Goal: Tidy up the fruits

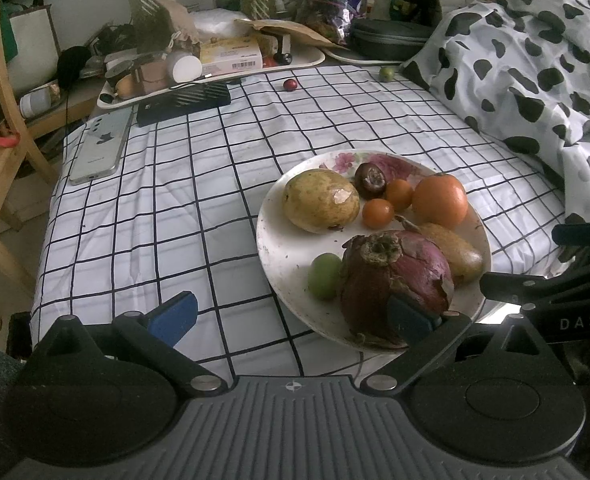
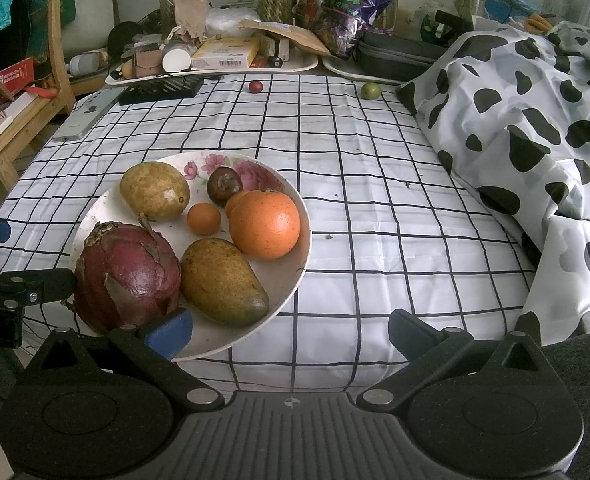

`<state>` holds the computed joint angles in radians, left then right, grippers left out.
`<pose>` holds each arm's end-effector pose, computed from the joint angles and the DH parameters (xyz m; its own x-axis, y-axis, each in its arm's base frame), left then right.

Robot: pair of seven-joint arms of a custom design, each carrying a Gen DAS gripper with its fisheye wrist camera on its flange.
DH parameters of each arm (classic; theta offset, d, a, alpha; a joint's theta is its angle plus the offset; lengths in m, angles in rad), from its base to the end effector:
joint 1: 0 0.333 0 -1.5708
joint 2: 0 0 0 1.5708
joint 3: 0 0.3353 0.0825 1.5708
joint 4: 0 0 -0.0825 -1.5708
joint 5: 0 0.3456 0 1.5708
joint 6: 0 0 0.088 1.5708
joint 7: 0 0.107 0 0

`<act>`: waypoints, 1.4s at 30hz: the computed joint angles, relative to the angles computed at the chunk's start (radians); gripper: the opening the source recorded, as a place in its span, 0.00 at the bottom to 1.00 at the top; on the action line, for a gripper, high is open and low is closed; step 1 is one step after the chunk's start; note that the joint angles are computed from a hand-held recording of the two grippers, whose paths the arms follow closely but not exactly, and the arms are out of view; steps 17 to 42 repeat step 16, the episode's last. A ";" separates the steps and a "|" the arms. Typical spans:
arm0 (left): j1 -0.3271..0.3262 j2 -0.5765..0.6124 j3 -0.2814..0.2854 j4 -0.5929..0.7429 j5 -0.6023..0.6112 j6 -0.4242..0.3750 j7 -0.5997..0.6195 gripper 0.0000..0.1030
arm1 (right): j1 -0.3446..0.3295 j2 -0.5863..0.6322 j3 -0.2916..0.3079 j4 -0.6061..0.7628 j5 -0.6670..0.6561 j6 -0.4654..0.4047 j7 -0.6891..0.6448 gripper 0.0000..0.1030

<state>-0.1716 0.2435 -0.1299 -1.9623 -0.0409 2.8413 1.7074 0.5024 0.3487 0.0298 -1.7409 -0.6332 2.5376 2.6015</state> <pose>0.5966 -0.1764 0.4671 -0.3739 -0.9273 -0.0172 -0.7407 0.3097 -0.5962 0.5645 0.3375 0.4601 -0.0571 -0.9984 0.0030 -0.8078 0.0444 -0.5878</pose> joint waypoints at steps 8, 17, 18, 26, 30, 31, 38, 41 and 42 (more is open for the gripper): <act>0.001 -0.003 -0.004 -0.004 -0.011 0.003 0.017 1.00 | 0.001 0.000 0.000 0.000 0.001 -0.001 -0.001 1.00; 0.004 -0.004 -0.007 -0.007 -0.021 0.012 0.024 1.00 | 0.001 -0.001 0.000 -0.002 0.000 0.000 -0.001 1.00; 0.004 -0.004 -0.007 -0.007 -0.021 0.012 0.024 1.00 | 0.001 -0.001 0.000 -0.002 0.000 0.000 -0.001 1.00; 0.004 -0.004 -0.007 -0.007 -0.021 0.012 0.024 1.00 | 0.001 -0.001 0.000 -0.002 0.000 0.000 -0.001 1.00; 0.004 -0.004 -0.007 -0.007 -0.021 0.012 0.024 1.00 | 0.001 -0.001 0.000 -0.002 0.000 0.000 -0.001 1.00; 0.004 -0.004 -0.007 -0.007 -0.021 0.012 0.024 1.00 | 0.001 -0.001 0.000 -0.002 0.000 0.000 -0.001 1.00; 0.004 -0.004 -0.007 -0.007 -0.021 0.012 0.024 1.00 | 0.001 -0.001 0.000 -0.002 0.000 0.000 -0.001 1.00; 0.004 -0.004 -0.007 -0.007 -0.021 0.012 0.024 1.00 | 0.001 -0.001 0.000 -0.002 0.000 0.000 -0.001 1.00; 0.004 -0.004 -0.007 -0.007 -0.021 0.012 0.024 1.00 | 0.001 -0.001 0.000 -0.002 0.000 0.000 -0.001 1.00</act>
